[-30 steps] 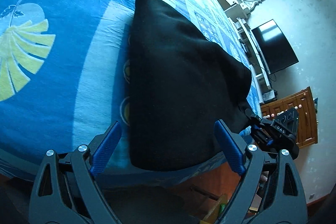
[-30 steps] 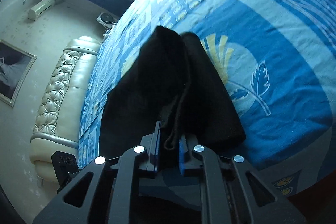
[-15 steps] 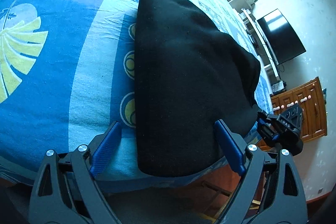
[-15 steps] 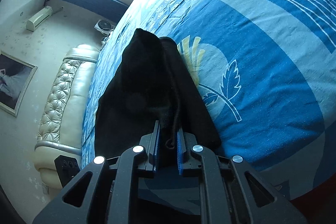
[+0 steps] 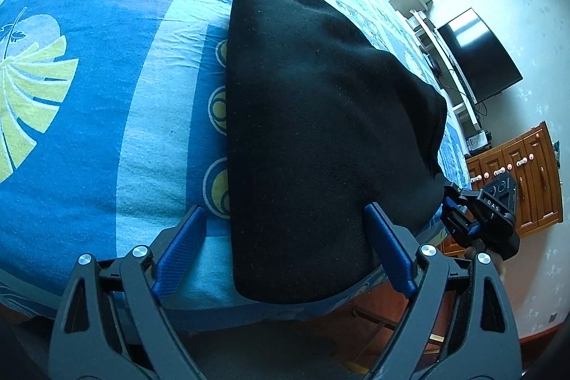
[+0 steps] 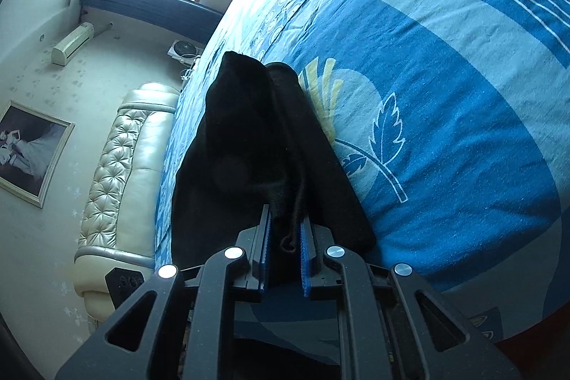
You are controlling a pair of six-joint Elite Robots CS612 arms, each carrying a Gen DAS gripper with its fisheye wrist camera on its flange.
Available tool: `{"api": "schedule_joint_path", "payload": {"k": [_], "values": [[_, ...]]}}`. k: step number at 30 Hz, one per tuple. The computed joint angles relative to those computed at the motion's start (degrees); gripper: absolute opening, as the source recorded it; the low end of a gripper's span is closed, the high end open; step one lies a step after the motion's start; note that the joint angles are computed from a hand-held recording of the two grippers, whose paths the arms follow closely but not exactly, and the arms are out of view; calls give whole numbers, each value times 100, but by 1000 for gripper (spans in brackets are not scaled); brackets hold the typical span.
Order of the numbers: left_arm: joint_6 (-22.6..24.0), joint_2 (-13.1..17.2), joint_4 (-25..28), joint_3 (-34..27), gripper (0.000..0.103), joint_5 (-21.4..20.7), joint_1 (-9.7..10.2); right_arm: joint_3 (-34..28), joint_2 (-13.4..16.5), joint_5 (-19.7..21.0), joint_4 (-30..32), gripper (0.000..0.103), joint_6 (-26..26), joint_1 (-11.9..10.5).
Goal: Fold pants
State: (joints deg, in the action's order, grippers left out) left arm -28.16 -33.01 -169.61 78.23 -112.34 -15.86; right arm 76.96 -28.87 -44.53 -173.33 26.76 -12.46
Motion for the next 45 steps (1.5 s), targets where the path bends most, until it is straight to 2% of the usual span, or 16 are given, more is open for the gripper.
{"api": "schedule_joint_path", "payload": {"k": [5,6,8,9,10,13,17,19,23,25,32,37,39,41,45], "values": [[53,-13,-159,72,90,-140,38,-27,59,424,-28,21,178,-106],[48,-37,-215,119,90,-129,50,-2,10,400,23,26,110,-123],[80,-103,-402,244,90,-91,89,29,-78,211,-32,43,-65,-132],[125,-130,-476,284,90,-74,100,11,-110,58,-73,59,-166,-124],[172,-146,-525,298,90,-55,113,-38,-114,-58,-63,68,-243,-111],[273,-112,-477,178,90,4,151,-435,38,-152,139,70,-385,-64],[87,64,-277,-152,90,-149,223,-1191,376,-1,720,73,-511,12],[16,131,-157,-280,90,-233,243,-1545,534,-113,1000,73,-529,57],[48,193,-29,-399,90,-234,236,-2091,866,-50,1433,73,-127,52],[80,221,42,-454,90,-267,241,-2187,915,-115,1705,42,-212,51],[171,269,129,-545,90,-319,241,-2207,1007,180,1668,37,-60,-29],[8,285,-89,-566,90,-509,310,-1999,1046,1050,1190,56,283,-221],[-20,330,4,-684,90,-512,325,-1876,1023,1278,1027,61,351,-277],[-37,407,91,-845,90,-585,346,-1766,981,1385,969,64,279,-301],[-64,600,390,-1221,90,-836,368,-1580,872,1519,1125,71,-244,-329]]}}
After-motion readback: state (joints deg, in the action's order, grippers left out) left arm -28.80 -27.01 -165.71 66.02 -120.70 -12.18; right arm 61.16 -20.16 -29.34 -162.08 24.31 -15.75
